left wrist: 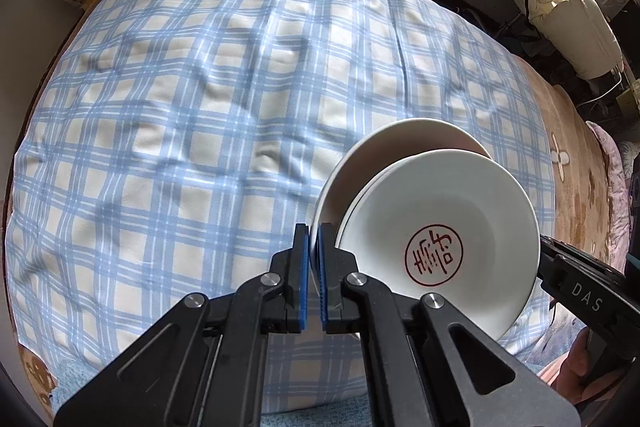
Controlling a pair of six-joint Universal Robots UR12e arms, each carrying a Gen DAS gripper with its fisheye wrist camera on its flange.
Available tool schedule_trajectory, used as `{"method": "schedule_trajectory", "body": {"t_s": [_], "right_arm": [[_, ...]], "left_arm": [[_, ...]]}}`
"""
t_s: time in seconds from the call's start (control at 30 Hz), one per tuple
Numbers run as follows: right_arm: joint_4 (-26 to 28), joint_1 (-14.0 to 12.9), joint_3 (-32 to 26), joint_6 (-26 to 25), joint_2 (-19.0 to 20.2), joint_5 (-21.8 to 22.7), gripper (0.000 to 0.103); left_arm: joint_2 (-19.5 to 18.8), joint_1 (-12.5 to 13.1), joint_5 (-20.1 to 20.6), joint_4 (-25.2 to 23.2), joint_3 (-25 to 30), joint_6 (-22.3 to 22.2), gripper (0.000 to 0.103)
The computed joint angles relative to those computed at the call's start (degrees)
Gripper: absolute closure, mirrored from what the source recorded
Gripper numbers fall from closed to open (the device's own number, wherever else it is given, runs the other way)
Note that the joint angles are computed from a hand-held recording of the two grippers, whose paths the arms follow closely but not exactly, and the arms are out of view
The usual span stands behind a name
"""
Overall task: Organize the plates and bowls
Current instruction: 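Lift the bowl stack with both grippers and carry it over the plate stack, then lower the bowl stack onto the cherry plates and open both grippers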
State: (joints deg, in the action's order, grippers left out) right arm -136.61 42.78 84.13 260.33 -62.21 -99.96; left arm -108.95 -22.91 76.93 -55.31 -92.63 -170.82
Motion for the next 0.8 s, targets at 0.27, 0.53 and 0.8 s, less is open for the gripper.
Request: {"method": "schedule_trajectory", "body": {"t_s": [0.27, 0.53, 0.8], "right_arm": [[-4.0, -0.4, 4.6, 2.9, -1.1, 2.1, 0.092], [-2.7, -0.6, 4.0, 0.4, -1.1, 2.3, 0.092], [-2.0, -0.7, 3.8, -1.8, -1.4, 2.8, 0.092]], "left_arm": [[-1.2, -1.1, -0.2, -3.2, 0.5, -0.1, 0.100], [-1.3, -1.4, 0.0, -1.8, 0.5, -1.0, 0.100], [-0.4, -2.5, 4.8, 4.0, -1.4, 0.9, 0.091]]}}
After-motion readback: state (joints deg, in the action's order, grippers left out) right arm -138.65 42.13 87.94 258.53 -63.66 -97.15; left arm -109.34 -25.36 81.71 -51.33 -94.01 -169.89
